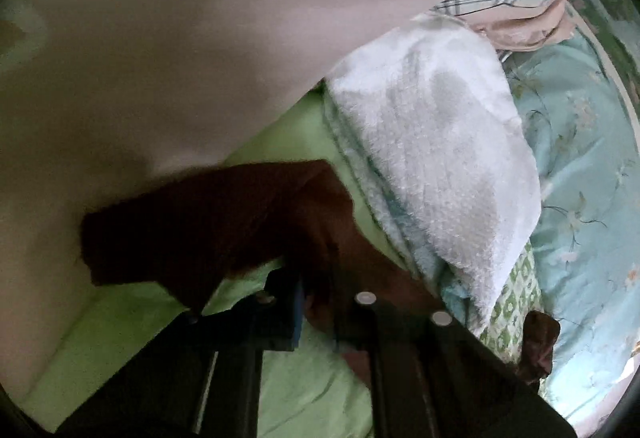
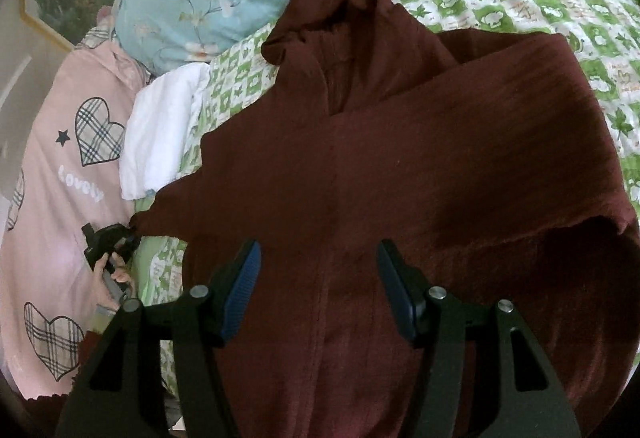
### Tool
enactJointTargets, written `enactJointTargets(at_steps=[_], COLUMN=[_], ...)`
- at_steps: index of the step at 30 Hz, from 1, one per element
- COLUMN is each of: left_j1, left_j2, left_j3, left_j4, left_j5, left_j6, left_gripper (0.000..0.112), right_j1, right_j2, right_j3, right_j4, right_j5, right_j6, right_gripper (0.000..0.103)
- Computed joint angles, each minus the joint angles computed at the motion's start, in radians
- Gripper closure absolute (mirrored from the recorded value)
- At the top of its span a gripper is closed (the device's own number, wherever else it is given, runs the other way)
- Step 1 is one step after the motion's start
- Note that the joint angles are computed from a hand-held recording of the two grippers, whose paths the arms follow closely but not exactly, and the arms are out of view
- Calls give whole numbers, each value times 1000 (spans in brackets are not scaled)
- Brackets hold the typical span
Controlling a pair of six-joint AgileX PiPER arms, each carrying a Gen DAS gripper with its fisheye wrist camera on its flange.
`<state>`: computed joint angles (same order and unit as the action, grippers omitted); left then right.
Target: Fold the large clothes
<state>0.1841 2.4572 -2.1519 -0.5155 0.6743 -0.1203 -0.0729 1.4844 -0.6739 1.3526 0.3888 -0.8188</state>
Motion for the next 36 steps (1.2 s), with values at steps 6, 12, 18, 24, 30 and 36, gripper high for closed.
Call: enactJointTargets(at_steps=[6,12,18,24,30,36], left_j1=[-58,-213,-517,-798,-984,-1026], left_j2=[-208,-416,-463,-269,24,-83], left_j3=[286,502,536,292,-72,153], left_j4=[-107,-315,-233,184,498,478], left_j5=[-195,-284,-333,-268,-40,-119], left_j6=[238,541,531,169,-53,41], left_gripper=[107,107,107,106,101,55], right_j1=[-49,-150,-319,-525,-680,-645], right_j2=[-64,-159,-241,-295,-301,-278], right_j3=[50,124,187,224,223,194], right_j4=[46,99,70,30,3,2], right_j5=[30,100,205,338,433,415], right_j6=[-57,-126,-136,-165,-177,-159], right_gripper=[42,42,42,42,42,42])
